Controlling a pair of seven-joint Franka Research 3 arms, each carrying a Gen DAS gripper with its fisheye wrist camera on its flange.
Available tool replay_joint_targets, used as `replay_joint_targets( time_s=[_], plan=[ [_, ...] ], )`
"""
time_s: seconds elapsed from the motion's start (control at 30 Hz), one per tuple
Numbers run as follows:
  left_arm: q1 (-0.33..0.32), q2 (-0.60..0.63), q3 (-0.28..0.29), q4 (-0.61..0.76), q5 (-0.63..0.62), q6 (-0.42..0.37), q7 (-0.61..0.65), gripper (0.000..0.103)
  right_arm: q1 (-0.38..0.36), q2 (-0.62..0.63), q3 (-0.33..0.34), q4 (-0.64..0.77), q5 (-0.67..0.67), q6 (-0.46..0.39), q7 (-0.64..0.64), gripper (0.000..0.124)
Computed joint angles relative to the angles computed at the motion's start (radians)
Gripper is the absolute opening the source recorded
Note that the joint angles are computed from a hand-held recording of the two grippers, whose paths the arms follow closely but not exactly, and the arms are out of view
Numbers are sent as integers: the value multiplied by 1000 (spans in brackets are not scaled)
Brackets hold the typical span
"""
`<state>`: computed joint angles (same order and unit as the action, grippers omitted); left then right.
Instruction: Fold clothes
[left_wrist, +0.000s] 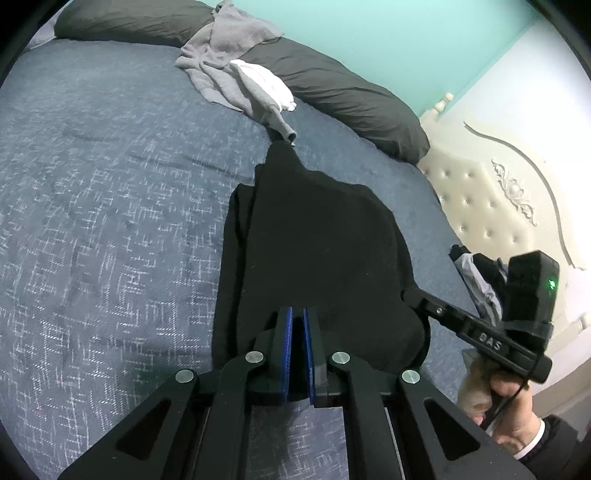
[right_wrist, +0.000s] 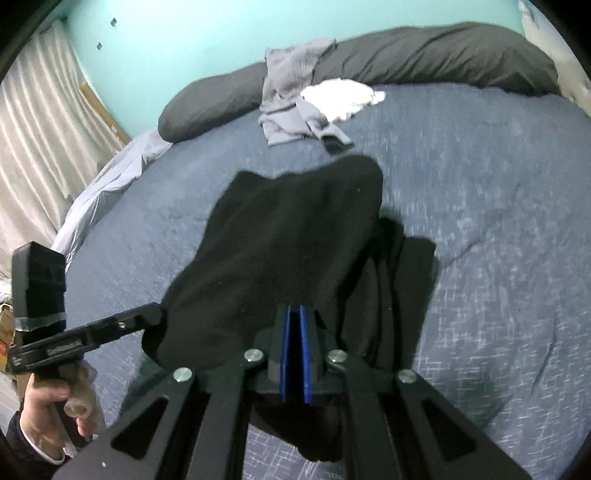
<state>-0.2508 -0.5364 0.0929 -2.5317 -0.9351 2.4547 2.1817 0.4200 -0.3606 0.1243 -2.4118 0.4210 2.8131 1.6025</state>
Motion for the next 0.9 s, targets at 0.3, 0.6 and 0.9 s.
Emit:
replay_joint_targets(
  time_s=[0.3, 0.6, 0.9],
  plan=[
    [-10, 66, -28, 83, -5, 19, -3, 7, 30, -46, 11, -82, 29, 74, 24, 4],
    [-9, 162, -94, 176, 85, -5, -42, 10, 68, -91, -18, -148, 93, 161, 35, 4],
    [-35, 127, -109, 122, 121, 83, -63, 11, 242, -98, -207, -175, 346, 297, -77, 7]
  ],
)
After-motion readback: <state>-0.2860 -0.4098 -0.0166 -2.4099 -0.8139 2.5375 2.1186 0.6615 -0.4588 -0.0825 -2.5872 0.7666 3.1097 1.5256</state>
